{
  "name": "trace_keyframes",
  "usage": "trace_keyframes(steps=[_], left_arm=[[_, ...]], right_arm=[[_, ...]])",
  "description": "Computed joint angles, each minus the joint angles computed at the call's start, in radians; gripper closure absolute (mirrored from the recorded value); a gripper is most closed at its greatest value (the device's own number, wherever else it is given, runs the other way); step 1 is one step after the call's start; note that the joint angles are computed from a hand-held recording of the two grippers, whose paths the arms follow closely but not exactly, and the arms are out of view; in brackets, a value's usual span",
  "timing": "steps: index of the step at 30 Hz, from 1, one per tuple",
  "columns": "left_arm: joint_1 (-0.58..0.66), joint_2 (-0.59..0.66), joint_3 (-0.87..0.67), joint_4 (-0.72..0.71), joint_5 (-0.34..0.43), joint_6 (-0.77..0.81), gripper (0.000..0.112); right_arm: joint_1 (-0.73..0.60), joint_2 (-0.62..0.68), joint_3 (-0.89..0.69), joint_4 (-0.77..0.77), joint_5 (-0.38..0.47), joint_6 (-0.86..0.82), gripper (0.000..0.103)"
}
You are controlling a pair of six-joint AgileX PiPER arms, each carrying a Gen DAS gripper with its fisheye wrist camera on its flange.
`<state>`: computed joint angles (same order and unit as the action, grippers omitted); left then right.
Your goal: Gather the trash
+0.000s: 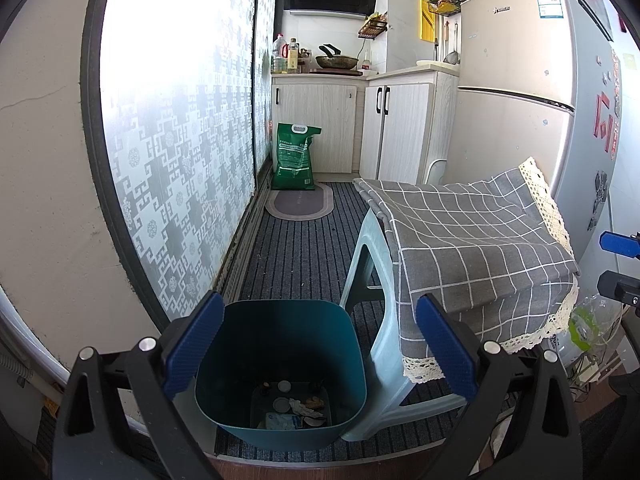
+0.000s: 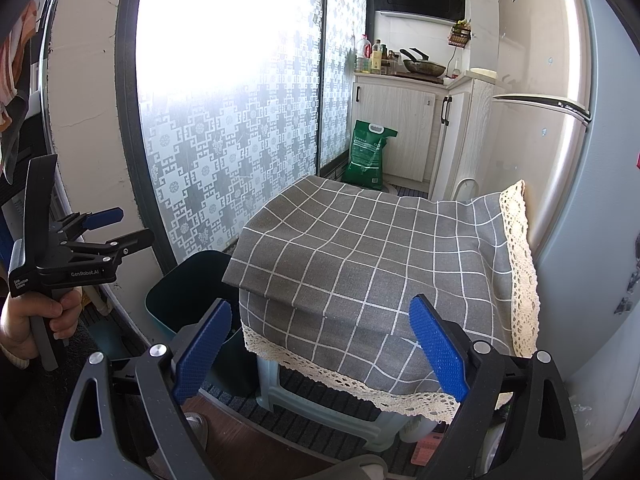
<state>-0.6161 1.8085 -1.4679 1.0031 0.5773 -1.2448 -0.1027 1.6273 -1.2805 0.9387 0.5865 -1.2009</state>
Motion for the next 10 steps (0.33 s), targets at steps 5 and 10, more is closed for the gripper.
trace_keyframes(steps=[5,10], left_arm=[[0.000,0.001,-0.003,0.000,0.002,0.007,0.013],[0.007,-0.001,-0.004,-0.013,-0.001,0.013,0.013]], right_arm=[[0.008,-0.002,0.008,-0.002,-0.008,0.003,0.010],[0.008,-0.002,0.009,-0.001,-0.008,0.001,0.010]])
